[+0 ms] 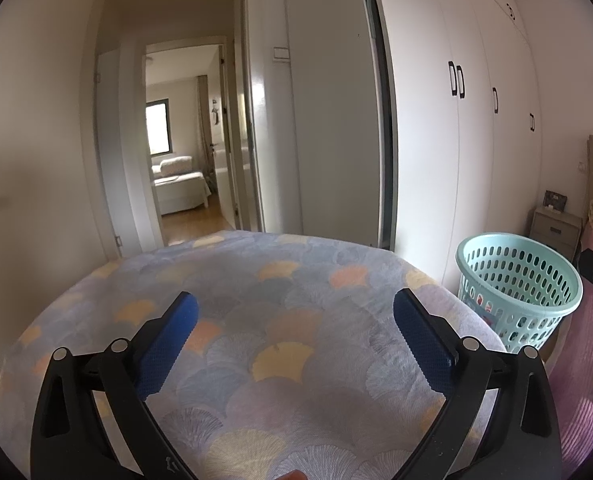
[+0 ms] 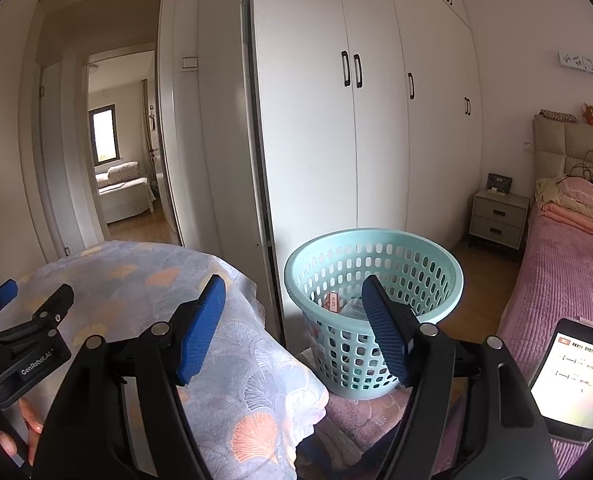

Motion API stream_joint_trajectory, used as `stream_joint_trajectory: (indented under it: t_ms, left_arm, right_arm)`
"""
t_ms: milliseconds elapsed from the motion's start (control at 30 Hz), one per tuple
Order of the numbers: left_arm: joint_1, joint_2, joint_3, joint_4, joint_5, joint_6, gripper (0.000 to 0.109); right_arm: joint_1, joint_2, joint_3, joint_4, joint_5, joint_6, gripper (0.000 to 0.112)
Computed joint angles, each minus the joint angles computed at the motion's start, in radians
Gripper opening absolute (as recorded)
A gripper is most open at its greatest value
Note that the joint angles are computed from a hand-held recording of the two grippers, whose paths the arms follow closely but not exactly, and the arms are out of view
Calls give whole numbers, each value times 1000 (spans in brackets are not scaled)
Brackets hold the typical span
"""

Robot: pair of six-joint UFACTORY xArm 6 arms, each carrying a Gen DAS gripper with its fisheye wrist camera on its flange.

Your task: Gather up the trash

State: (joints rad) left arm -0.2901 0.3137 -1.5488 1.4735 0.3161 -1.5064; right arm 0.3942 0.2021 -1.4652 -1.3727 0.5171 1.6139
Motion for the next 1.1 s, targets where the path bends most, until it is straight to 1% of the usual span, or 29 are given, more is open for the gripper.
stream_joint_trajectory:
  t_ms: [433,567,1100]
  left_arm:
    - [2,2,1,-8,-7,13,95]
    - [6,8,-3,-30,-16,34,95]
    - [5,12,-6,-45,-13,46,95]
  right_arm:
    - [3,1,2,-3,-9,-3,67]
    - [1,0,5,-4,-16,0,67]
    - [3,4,2,0,-22,-7,67]
